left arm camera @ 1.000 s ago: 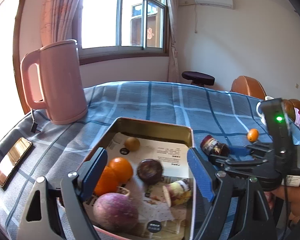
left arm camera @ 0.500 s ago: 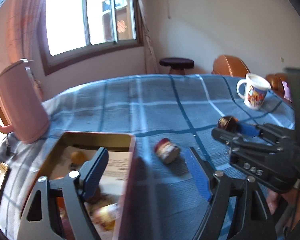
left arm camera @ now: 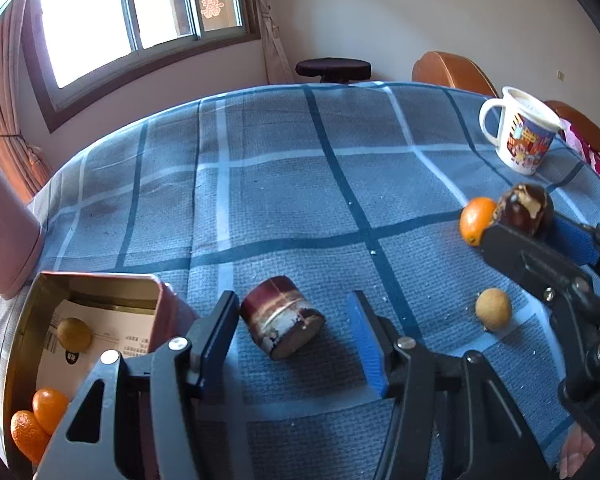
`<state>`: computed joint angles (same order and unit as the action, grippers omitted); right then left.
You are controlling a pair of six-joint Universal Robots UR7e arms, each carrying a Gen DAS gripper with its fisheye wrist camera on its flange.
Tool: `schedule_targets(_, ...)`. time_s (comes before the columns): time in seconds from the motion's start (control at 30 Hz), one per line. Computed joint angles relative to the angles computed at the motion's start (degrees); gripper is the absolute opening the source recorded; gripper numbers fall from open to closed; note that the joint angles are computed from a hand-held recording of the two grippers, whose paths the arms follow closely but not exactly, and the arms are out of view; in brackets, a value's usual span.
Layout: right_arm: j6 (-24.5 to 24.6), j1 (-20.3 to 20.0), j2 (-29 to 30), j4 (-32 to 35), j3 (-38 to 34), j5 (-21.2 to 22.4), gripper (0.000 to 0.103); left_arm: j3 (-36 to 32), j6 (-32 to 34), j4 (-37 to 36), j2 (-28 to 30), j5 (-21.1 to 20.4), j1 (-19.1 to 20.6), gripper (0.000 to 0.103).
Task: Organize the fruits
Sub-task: 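Close left tool around the red-and-white can while right tool holds the brown jar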
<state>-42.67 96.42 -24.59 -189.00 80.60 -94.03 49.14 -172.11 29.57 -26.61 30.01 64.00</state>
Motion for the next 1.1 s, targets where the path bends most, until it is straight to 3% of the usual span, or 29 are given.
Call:
schedule_targets(0.1,-0.06,-0.02,0.05,0.04,-0.08,0.01,0.046,0.56,1.47,-1.51,0.02,-0.8,-0.1,0.059)
schedule_targets(0.33,0.68,-0.17,0.05,0.53,-0.24,0.08,0.046,6.89,3.88,-8.19,-3.79,3.0,-0.68,0.058)
schedule_targets(0.53,0.96,-0.27,0.05,0.74,-0.33,0.16,0.046,1.86,2.93,-2.79,-1.24,3.88,0.02,0.063)
schedule_targets(0.7,0.79,-0.32,0.01,0.06,-0.04,0.57,0.046,5.68,2.47,-5.81,-4.52,11.18,0.9,0.066)
schedule_targets(0.77,1.17,-0.36,0.02,0.4,-0.23,0.36,0.046,4.85,2.31,-5.19,-3.9,10.4,0.83,0.066)
schedule_targets(0.83,0.96,-0.32,0.04,0.46,-0.28,0.25,0.046,-0.01,-1.01,0.68,-0.93,8.78,1.07,0.066)
schedule_targets(0.9,0.94,-0.35,0.02,0.06,-0.12,0.38,0.046,-6.68,-5.55,8.6,3.08,7.11,1.51,0.059)
schedule_targets(0.97,1.27,-0.4,-0.01,0.31,-0.21,0.33,0.046,-7.97,-6.02,9.9,3.84,6.78,1.52,0.058)
schedule_targets(1.07,1.28,-0.43,-0.06,0.23,-0.14,0.45,0.046,-6.6,-5.43,8.41,3.02,7.13,1.58,0.044)
schedule_targets(1.1,1.16,-0.43,-0.06,0.08,-0.07,0.47,0.046,-6.26,-5.32,8.16,2.81,7.4,1.63,0.044)
